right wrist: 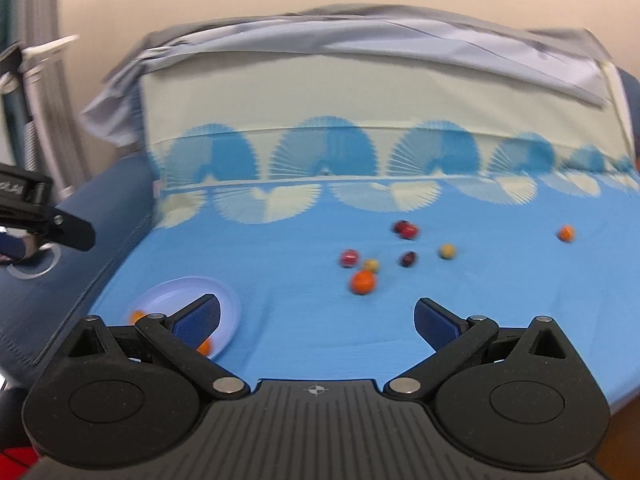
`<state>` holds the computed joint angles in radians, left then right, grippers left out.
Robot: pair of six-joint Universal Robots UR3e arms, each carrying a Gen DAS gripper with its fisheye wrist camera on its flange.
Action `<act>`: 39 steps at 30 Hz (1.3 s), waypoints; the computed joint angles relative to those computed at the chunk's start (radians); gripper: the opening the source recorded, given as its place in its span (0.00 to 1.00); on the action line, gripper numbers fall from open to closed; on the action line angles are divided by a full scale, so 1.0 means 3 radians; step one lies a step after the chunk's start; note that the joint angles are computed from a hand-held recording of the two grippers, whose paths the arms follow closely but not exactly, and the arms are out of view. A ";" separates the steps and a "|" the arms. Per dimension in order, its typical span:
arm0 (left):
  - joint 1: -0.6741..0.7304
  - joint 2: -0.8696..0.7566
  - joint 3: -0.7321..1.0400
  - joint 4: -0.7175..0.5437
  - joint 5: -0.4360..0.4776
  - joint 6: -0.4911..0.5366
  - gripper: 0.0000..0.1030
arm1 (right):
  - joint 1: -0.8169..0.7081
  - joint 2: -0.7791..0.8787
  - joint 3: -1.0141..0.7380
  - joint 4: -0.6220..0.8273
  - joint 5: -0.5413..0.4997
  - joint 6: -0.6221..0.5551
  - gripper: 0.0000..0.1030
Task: Organize fruits
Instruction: 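Move both open tools back toward the scattered fruits, then grasp a red date with the right tool while the left tool grasps another date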
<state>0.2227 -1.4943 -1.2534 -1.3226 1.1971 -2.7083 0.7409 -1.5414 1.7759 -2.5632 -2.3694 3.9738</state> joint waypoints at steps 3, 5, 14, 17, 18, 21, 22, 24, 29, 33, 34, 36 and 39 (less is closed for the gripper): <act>-0.0252 -0.0192 0.0116 0.0093 0.0117 -0.0102 1.00 | -0.0175 -0.0169 0.0231 -0.0033 0.0044 0.0069 0.99; -0.0412 -0.0320 0.0188 0.0147 0.0211 -0.0151 1.00 | -0.0286 -0.0266 0.0360 -0.0020 0.0068 0.0131 0.99; -0.0860 -0.0901 0.0598 0.0177 0.0461 -0.0287 1.00 | -0.0696 -0.0496 0.0768 -0.0083 0.0223 0.0167 0.99; -0.0958 -0.1098 0.0786 0.0154 0.0495 -0.0356 1.00 | -0.0813 -0.0523 0.0825 -0.0078 0.0279 0.0171 0.99; -0.0989 -0.1164 0.0857 0.0138 0.0500 -0.0373 1.00 | -0.0840 -0.0535 0.0823 -0.0066 0.0294 0.0165 0.99; -0.1045 -0.1305 0.1009 0.0096 0.0485 -0.0376 1.00 | -0.0871 -0.0570 0.0801 0.0007 0.0275 0.0133 0.99; -0.1058 -0.1345 0.1045 0.0098 0.0471 -0.0370 1.00 | -0.0879 -0.0584 0.0792 0.0030 0.0263 0.0109 0.99; -0.1089 -0.1409 0.1079 0.0152 0.0457 -0.0367 1.00 | -0.0898 -0.0605 0.0765 0.0094 0.0232 0.0075 0.99; -0.1131 -0.1539 0.1206 0.0193 0.0414 -0.0358 1.00 | -0.0944 -0.0613 0.0655 0.0244 0.0095 0.0070 0.99; -0.1144 -0.1556 0.1133 0.0393 0.0420 -0.0346 1.00 | -0.1015 -0.0485 0.0690 0.0055 0.0030 -0.0023 0.99; -0.1156 -0.1626 0.1217 0.0356 0.0435 -0.0342 1.00 | -0.1067 -0.0416 0.0716 -0.0055 0.0056 -0.0084 0.99; -0.1184 -0.1812 0.1480 0.0218 0.0466 -0.0343 1.00 | -0.1227 -0.0260 0.0743 -0.0198 0.0158 -0.0158 0.99; -0.1271 -0.2208 0.2045 0.0024 0.0565 -0.0333 1.00 | -0.1481 0.0130 0.0791 -0.0669 0.0242 -0.0269 0.99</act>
